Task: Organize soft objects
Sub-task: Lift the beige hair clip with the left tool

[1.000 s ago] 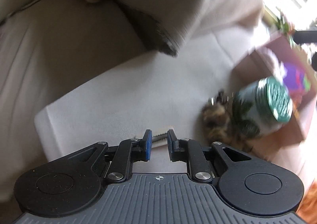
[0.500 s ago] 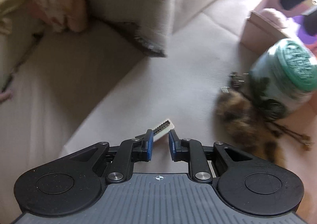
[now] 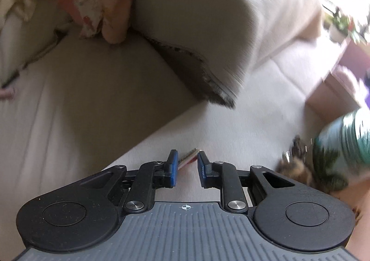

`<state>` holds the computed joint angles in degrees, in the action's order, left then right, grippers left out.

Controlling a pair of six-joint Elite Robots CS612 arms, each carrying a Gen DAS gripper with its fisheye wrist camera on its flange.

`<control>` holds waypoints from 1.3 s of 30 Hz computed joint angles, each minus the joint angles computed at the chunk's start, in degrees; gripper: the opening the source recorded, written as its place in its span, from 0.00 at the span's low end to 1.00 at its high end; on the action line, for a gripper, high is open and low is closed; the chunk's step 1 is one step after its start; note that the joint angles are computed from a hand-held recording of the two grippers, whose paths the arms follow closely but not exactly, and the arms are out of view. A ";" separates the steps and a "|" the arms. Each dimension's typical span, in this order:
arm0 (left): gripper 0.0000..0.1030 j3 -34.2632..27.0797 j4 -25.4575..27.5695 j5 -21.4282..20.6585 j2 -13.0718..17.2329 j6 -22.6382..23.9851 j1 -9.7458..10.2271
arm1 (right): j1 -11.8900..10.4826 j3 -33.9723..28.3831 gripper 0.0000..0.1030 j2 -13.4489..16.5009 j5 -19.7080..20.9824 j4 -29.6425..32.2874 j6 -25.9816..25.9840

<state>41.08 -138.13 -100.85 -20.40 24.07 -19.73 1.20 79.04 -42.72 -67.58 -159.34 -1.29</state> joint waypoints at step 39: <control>0.22 4.32 -4.94 -1.95 -1.27 -1.18 -0.11 | -0.11 0.84 0.58 -0.28 -1.74 0.36 1.98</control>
<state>45.40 -143.07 -102.80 -21.67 22.89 -19.85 1.09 79.88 -43.00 -69.31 -158.98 0.69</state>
